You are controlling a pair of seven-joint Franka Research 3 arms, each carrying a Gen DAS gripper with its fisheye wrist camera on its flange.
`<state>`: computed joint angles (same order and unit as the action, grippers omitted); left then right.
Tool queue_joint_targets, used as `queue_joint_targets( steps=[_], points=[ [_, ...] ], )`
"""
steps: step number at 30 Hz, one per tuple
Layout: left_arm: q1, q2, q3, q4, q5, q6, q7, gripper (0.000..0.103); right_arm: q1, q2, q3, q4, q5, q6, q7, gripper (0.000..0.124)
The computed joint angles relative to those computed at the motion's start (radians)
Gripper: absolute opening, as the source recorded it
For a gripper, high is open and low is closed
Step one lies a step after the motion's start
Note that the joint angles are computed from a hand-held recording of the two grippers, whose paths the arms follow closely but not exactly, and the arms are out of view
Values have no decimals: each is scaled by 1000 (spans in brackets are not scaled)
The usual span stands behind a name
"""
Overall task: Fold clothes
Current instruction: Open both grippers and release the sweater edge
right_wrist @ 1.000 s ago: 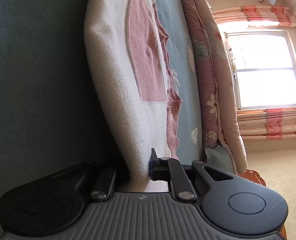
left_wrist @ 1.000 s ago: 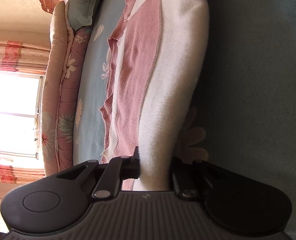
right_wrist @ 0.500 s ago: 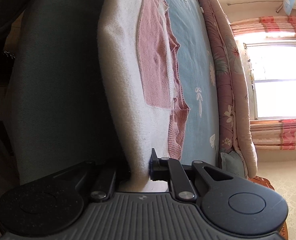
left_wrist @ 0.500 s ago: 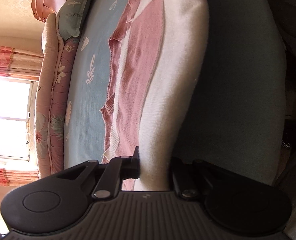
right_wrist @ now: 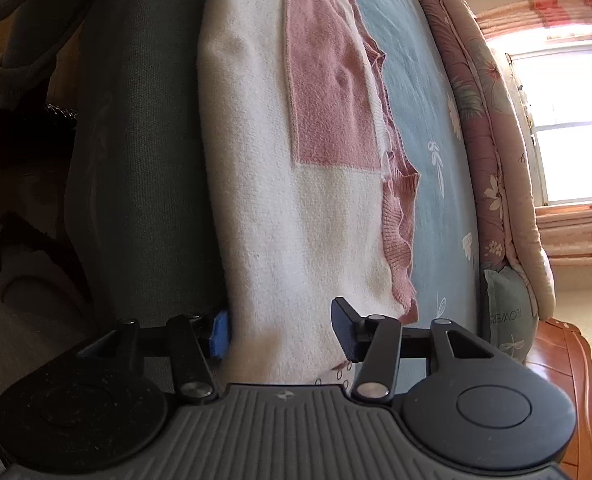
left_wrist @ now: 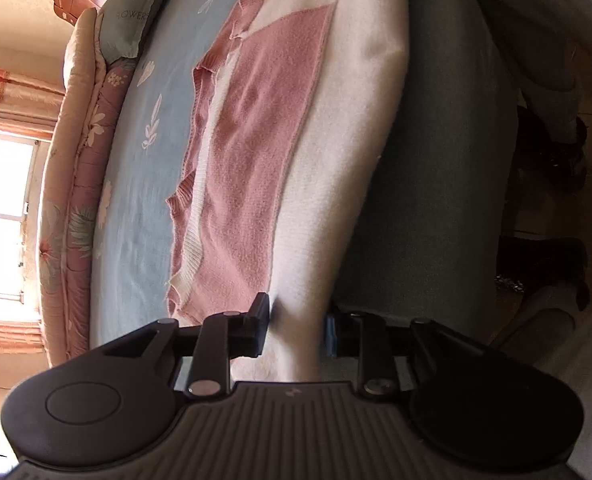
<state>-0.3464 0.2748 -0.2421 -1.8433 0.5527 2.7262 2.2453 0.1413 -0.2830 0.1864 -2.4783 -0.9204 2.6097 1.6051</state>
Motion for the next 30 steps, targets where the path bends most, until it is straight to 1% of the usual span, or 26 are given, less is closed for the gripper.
queue_joint_targets(
  steps=[1, 2, 4, 5, 7, 8, 9, 10, 11, 12, 14, 16, 18, 20, 21, 23, 25, 26, 29, 30],
  points=[
    [56, -24, -59, -1, -160, -55, 119, 53, 13, -26, -27, -11, 77, -6, -43, 66],
    [85, -39, -83, 6, -250, -93, 173, 56, 19, -50, -48, -19, 147, -14, -80, 70],
    [90, -57, -72, 27, -318, -135, 173, 58, 9, -88, -73, -27, 251, -24, -120, 70],
    [90, -55, -65, 45, -347, -144, 157, 58, -9, -100, -82, -22, 294, -20, -107, 70],
    [88, -32, -54, 93, -397, -145, 100, 60, -40, -117, -85, -23, 368, 15, -53, 70],
    [90, -10, -55, 130, -440, -153, 61, 60, -51, -120, -90, -23, 415, 50, -25, 71],
    [95, 21, -61, 178, -494, -174, 24, 63, -51, -117, -101, -26, 479, 99, -2, 72],
    [100, 57, -71, 230, -548, -202, -8, 65, -38, -106, -116, -27, 552, 137, -2, 77],
    [109, 94, -84, 279, -612, -229, -44, 66, -19, -94, -132, -28, 629, 175, -6, 79],
    [114, 130, -94, 324, -663, -259, -86, 66, 0, -79, -146, -28, 702, 208, -10, 79],
    [115, 186, -102, 384, -716, -303, -152, 66, 29, -42, -154, -30, 821, 256, -14, 79],
    [120, 204, -111, 377, -741, -302, -176, 66, 55, -27, -159, -59, 931, 300, -22, 79],
    [125, 192, -111, 327, -754, -290, -204, 66, 86, -15, -172, -89, 1043, 333, -39, 79],
    [120, 204, -94, 307, -743, -291, -260, 66, 78, -5, -156, -121, 1111, 358, -10, 83],
    [128, 206, -97, 297, -751, -284, -269, 65, 71, -9, -145, -130, 1124, 376, -2, 83],
    [160, 197, -122, 269, -795, -259, -247, 69, 59, -15, -127, -147, 1146, 410, 17, 84],
    [155, 195, -120, 275, -787, -234, -254, 69, 37, -21, -100, -160, 1151, 447, 46, 85],
    [149, 196, -115, 284, -774, -221, -262, 69, -10, -20, -58, -154, 1117, 473, 76, 86],
    [138, 237, -118, 354, -758, -190, -275, 70, -118, 21, 27, -111, 1053, 558, 140, 93],
    [133, 256, -119, 379, -754, -179, -286, 70, -180, 42, 79, -93, 1027, 579, 175, 93]
  ],
)
